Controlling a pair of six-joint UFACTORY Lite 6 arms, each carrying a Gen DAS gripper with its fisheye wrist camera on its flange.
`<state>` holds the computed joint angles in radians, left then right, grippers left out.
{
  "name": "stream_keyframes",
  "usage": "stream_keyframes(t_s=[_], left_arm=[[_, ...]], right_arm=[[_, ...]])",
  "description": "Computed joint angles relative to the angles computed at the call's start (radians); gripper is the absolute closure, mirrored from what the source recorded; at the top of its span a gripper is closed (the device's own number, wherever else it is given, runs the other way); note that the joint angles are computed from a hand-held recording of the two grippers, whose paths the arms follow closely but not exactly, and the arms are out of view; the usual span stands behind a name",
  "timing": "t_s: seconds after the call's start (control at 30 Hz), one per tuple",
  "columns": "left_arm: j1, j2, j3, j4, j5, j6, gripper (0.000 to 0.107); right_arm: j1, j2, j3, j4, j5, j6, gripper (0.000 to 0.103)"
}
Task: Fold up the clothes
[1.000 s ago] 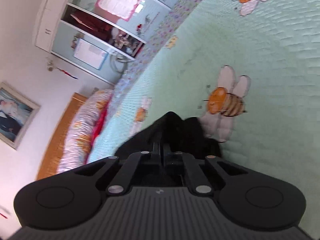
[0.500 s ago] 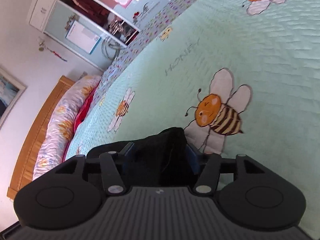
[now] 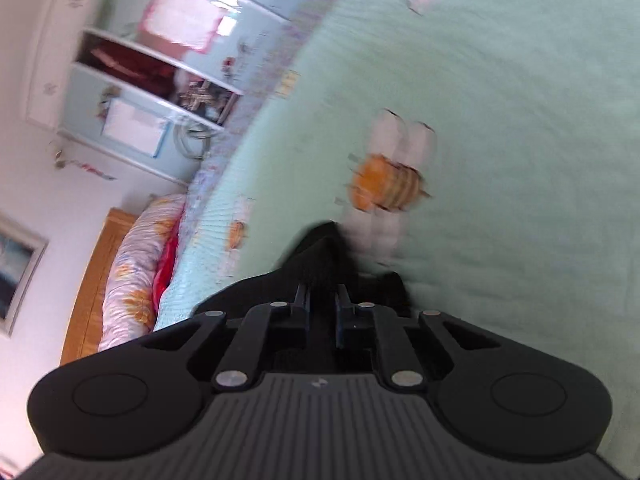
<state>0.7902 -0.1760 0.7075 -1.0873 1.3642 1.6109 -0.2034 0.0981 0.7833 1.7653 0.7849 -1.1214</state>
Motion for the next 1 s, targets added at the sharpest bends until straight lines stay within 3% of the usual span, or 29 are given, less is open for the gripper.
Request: stream_keyframes(t_s=[0.07, 0.2, 0.33, 0.43, 0.53, 0.63, 0.87, 0.97, 1.0], left_arm=[[-0.083, -0.014, 0.017, -0.055, -0.015, -0.03, 0.045], [-0.316, -0.024, 0.069, -0.165, -0.094, -0.081, 0.041], [-0.594, 0.112, 0.14, -0.152, -0.325, -0.132, 0.037], [-0.673, 0.16, 0.119, -0.16, -0.446, -0.094, 0.038], [-0.662, 0.164, 0.135, -0.138, -0.426, -0.112, 0.038], [-0.653, 0.199, 0.176, -0.12, -0.408, -0.131, 0.038], [-0.677, 0.163, 0.141, -0.121, -0.441, -0.116, 0.038], [-0.674, 0.163, 0.141, -0.119, -0.434, -0.126, 0.038], [-0.671, 0.16, 0.14, -0.117, -0.431, -0.128, 0.038]], right_arm=[[-0.022, 0.033, -0.03, 0.078, 0.068, -0.056, 0.089], [-0.019, -0.021, -0.042, 0.034, 0.043, -0.046, 0.089], [-0.05, -0.016, -0.052, -0.01, 0.075, -0.046, 0.089], [-0.099, -0.028, -0.076, -0.024, 0.119, -0.115, 0.089], [-0.176, -0.086, -0.134, -0.03, 0.144, -0.174, 0.086], [-0.239, -0.014, -0.139, -0.018, 0.205, -0.182, 0.086], [-0.148, 0.083, -0.045, -0.032, 0.064, -0.402, 0.086], [-0.115, 0.13, 0.013, -0.053, 0.075, -0.446, 0.086], [-0.108, 0.139, 0.027, -0.051, 0.083, -0.46, 0.079]])
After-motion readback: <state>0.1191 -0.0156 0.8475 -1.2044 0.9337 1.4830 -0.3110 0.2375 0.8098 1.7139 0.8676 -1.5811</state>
